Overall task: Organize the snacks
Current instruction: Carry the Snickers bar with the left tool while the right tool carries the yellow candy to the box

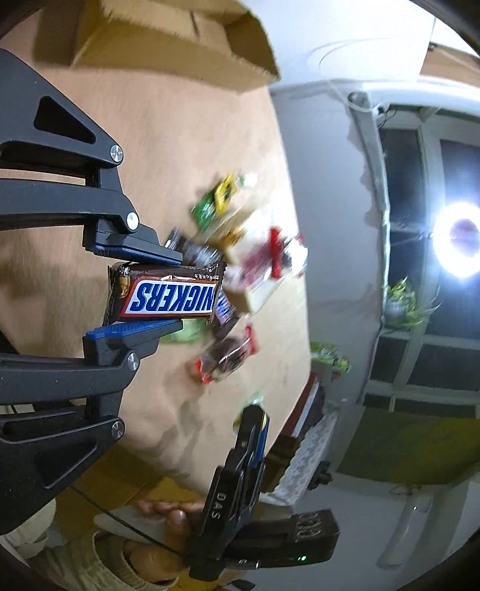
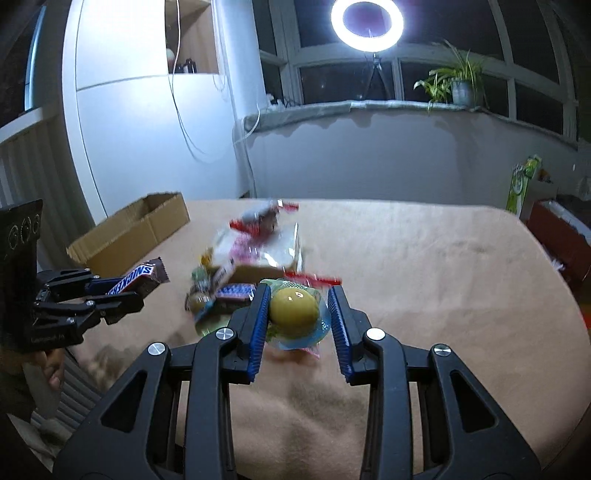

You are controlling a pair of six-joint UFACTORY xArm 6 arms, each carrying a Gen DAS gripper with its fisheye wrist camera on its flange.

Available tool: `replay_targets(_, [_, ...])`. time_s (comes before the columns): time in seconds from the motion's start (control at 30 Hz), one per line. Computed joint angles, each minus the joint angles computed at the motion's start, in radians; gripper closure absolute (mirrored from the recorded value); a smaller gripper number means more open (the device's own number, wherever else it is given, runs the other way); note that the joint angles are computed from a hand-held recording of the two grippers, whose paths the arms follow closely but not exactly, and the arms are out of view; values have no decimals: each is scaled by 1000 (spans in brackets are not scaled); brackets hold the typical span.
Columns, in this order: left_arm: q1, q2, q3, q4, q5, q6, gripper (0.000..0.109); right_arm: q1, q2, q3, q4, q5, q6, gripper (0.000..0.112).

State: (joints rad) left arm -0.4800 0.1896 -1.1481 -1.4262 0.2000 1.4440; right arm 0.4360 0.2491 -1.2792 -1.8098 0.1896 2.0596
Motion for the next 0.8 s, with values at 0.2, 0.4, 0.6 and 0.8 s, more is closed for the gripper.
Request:
replay_targets(0.2, [23, -39, -25, -31, -48, 20, 82, 21, -34, -24, 50, 50, -69, 79])
replay_targets(0.4, [64, -66, -50, -128, -66, 112, 82, 43, -27, -83, 111, 64, -165, 79])
replay_targets(0.6, [104, -83, -41, -239, -76, 212, 82, 71, 31, -169, 205, 62, -288, 79])
replay_targets(0.8, [153, -107, -26, -360, -97, 323, 82, 102, 132, -299, 322, 47, -434, 79])
